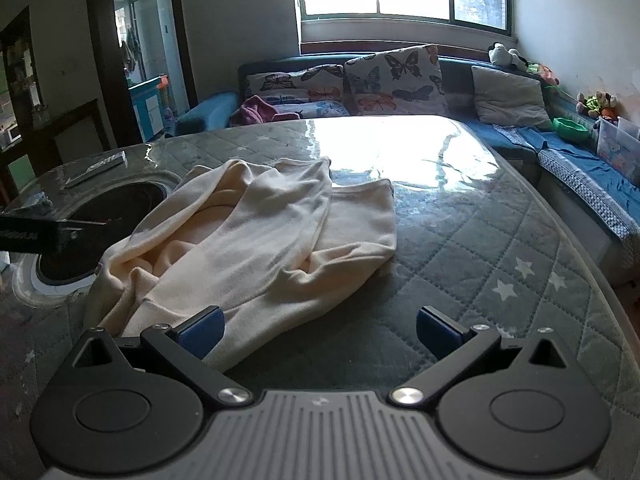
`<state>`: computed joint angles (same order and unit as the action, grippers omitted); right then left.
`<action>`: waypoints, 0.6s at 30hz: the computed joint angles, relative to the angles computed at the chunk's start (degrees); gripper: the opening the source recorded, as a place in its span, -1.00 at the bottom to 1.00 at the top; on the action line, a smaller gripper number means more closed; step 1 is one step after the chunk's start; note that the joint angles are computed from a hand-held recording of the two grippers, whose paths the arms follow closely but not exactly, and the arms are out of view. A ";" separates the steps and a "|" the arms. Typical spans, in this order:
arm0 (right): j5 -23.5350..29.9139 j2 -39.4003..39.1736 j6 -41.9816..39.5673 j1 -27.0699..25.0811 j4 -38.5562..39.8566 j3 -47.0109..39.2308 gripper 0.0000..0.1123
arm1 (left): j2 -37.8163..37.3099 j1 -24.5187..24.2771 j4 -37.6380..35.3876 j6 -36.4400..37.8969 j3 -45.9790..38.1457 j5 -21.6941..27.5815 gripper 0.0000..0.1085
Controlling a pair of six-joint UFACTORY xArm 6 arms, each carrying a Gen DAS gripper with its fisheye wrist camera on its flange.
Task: Fold clothes
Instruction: 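Grasp the cream shirt fabric with the left gripper and lift it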
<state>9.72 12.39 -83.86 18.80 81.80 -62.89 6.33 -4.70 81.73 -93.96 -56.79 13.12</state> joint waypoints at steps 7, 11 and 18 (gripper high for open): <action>0.80 1.31 1.44 -0.25 -1.29 -1.92 0.83 | 5.10 -0.30 -7.68 8.56 -5.91 -0.21 0.90; 1.17 2.63 3.50 -0.47 -3.05 -3.52 0.83 | 8.28 -0.50 -13.08 14.20 -9.62 0.17 0.90; 2.09 5.22 7.25 -0.98 -6.76 -6.94 0.83 | 14.93 -0.26 -20.81 22.23 -17.51 0.19 0.89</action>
